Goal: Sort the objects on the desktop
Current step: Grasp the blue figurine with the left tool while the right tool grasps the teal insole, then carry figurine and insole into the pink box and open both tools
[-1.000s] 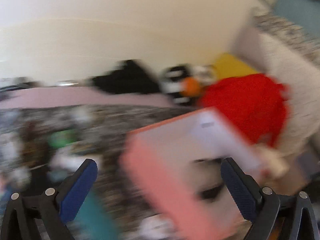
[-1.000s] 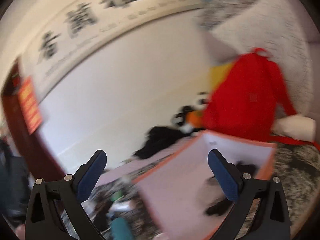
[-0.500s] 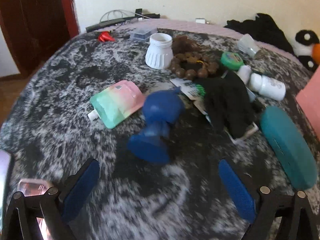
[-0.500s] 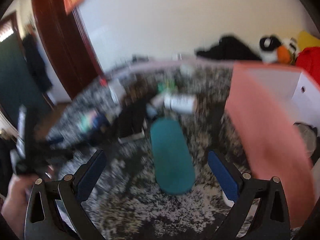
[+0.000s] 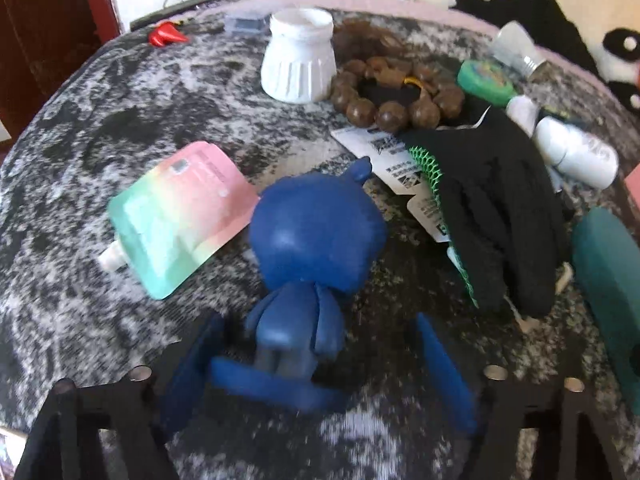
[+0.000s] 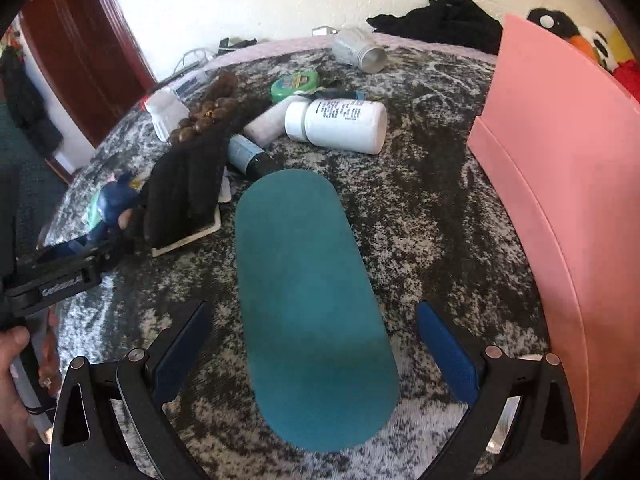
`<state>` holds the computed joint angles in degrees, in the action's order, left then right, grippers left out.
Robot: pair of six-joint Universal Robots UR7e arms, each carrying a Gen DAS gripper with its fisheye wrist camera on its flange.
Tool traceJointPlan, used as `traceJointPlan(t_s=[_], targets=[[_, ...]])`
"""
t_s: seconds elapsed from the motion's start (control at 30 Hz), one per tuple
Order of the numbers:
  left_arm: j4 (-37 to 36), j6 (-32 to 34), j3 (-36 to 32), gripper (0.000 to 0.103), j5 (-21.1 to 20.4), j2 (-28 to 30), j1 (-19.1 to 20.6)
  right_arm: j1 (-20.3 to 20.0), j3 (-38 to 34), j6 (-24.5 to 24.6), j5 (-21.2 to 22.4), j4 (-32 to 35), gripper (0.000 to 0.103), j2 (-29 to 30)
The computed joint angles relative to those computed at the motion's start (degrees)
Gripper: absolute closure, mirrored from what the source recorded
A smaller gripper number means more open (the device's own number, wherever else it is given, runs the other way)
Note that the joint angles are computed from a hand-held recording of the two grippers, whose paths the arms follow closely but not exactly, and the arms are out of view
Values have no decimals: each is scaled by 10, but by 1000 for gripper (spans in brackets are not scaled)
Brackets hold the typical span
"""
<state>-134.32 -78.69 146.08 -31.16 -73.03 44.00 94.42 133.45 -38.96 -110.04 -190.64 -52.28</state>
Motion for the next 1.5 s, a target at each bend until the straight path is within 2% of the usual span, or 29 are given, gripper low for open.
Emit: traceJointPlan(t_s=[0.03, 0.07, 0.2, 0.27, 0.3, 0.33, 0.37, 0.47, 0.8, 0.9, 1.07, 1.17, 1.3, 1.4, 1.5], targets=[[17, -10, -6, 37, 5, 4, 1, 0, -3, 0, -4, 4, 0, 4], [36, -24, -11, 53, 7, 4, -1, -3, -7, 2, -11, 3, 0, 15], [111, -88, -34, 53, 2, 9, -9, 5, 3, -101, -44, -115, 0, 76], [119, -106, -35, 53, -2, 6, -13, 3, -2, -87, -46, -84, 1, 64], [116, -110, -32, 53, -5, 1, -17, 4, -7, -73, -48, -55, 6, 55], [112, -115, -29, 53, -10, -6, -23, 1, -6, -69, -35, -45, 33, 42], [111, -120, -26, 53, -13, -11, -28, -1, -4, -63, -22, -29, 34, 28], [133, -146, -23, 53, -17, -23, -51, -10, 1, -34, 16, 24, 35, -9], [251, -251, -26, 53, -19, -68, -153, 14, 77, -72, 106, -7, 35, -102], [292, -283, -36, 53, -17, -72, -193, 19, 100, -85, 132, -18, 35, -143], [352, -321, -65, 53, -1, -59, -246, 4, 133, -88, 198, -14, 35, -242], [356, -318, -90, 53, 20, -33, -270, -8, 144, -82, 230, -16, 35, -298], [323, -271, -131, 53, 54, 21, -288, -34, 152, -79, 265, -19, 35, -382], [257, -203, -159, 53, 76, 71, -289, -61, 153, -76, 289, -8, 35, -442], [148, -101, -187, 53, 90, 131, -281, -88, 150, -78, 305, 8, 35, -485]])
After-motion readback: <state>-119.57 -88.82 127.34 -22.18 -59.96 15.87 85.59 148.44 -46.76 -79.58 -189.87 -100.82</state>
